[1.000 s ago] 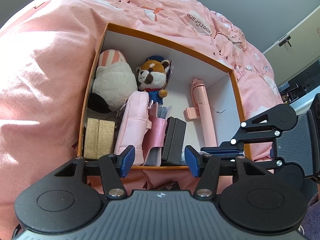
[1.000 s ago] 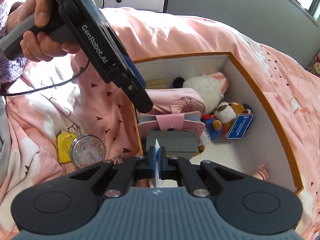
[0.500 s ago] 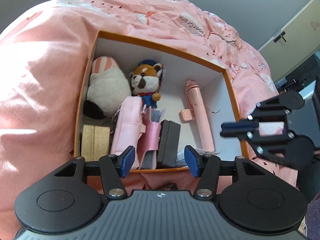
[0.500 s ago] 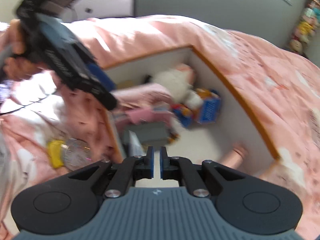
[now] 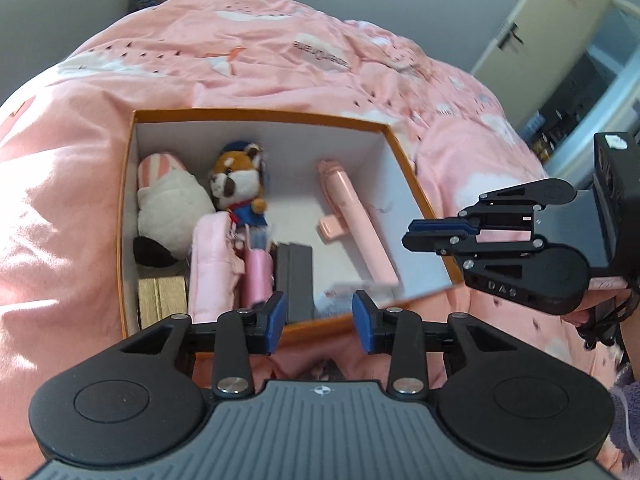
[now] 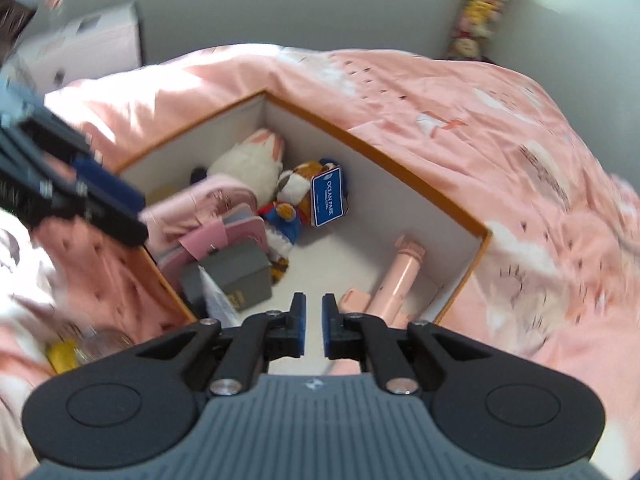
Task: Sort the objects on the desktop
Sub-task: 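Move both tools out of the box back toward the loose items, then grasp round clear compact with left tool while right tool grasps boxed photo card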
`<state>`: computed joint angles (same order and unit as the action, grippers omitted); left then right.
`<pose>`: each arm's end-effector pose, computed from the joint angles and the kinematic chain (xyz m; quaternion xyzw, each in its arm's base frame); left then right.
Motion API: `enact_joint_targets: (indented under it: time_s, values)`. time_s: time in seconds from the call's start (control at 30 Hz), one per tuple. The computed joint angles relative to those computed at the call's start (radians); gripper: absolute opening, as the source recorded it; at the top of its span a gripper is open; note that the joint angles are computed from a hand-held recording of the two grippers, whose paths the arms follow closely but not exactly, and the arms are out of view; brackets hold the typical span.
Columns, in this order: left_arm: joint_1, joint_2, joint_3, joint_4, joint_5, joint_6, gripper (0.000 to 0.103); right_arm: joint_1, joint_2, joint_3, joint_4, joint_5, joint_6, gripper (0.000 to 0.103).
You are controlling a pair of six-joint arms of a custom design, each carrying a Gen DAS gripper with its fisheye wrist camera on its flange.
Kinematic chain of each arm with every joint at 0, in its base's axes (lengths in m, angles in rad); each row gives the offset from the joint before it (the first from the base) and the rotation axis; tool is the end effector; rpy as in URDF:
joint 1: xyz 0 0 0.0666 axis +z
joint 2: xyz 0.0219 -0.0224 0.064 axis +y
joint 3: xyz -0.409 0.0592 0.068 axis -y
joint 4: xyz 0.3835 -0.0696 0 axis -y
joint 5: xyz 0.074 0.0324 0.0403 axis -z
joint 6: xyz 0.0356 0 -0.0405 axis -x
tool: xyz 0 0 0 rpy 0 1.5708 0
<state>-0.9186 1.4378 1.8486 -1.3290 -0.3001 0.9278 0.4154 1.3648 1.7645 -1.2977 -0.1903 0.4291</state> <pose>0.2824 -0.3532 0.6122 -0.0522 0.9364 -0.1673 0.3041 0.3870 0.1776 0.6088 -0.4137 0.8443 0.0874 0.3292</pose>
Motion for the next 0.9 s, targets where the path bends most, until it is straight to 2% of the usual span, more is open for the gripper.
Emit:
enact_joint_targets:
  time_s: [0.17,0.23,0.3,0.43,0.53,0.63,0.77,0.9]
  values:
    - [-0.031,0.025,0.035,-0.067,0.057,0.012,0.042,0.002,-0.119,-0.132,0.082,-0.073,-0.183,0.010]
    - [-0.033,0.037,0.041,-0.102,0.092,0.040,0.042,0.003,-0.145,-0.168,0.076,-0.101,-0.254,0.020]
    - [-0.031,0.038,0.026,-0.113,0.124,0.059,0.042,0.009,-0.155,-0.195,0.051,-0.105,-0.332,0.022]
    - [-0.009,0.039,-0.020,-0.137,0.197,0.151,0.048,0.015,-0.162,-0.267,0.027,-0.126,-0.485,0.023]
    - [0.011,0.025,-0.076,-0.127,0.267,0.210,0.050,0.021,-0.167,-0.323,0.029,-0.150,-0.545,0.031]
    - [0.019,0.014,-0.126,-0.124,0.305,0.258,0.051,0.024,-0.159,-0.356,0.031,-0.172,-0.596,0.036]
    - [0.029,-0.006,-0.190,-0.086,0.371,0.303,0.051,0.017,-0.146,-0.389,0.048,-0.208,-0.651,0.037]
    - [0.026,-0.004,-0.214,-0.083,0.389,0.303,0.051,0.015,-0.148,-0.427,0.078,-0.230,-0.696,0.037]
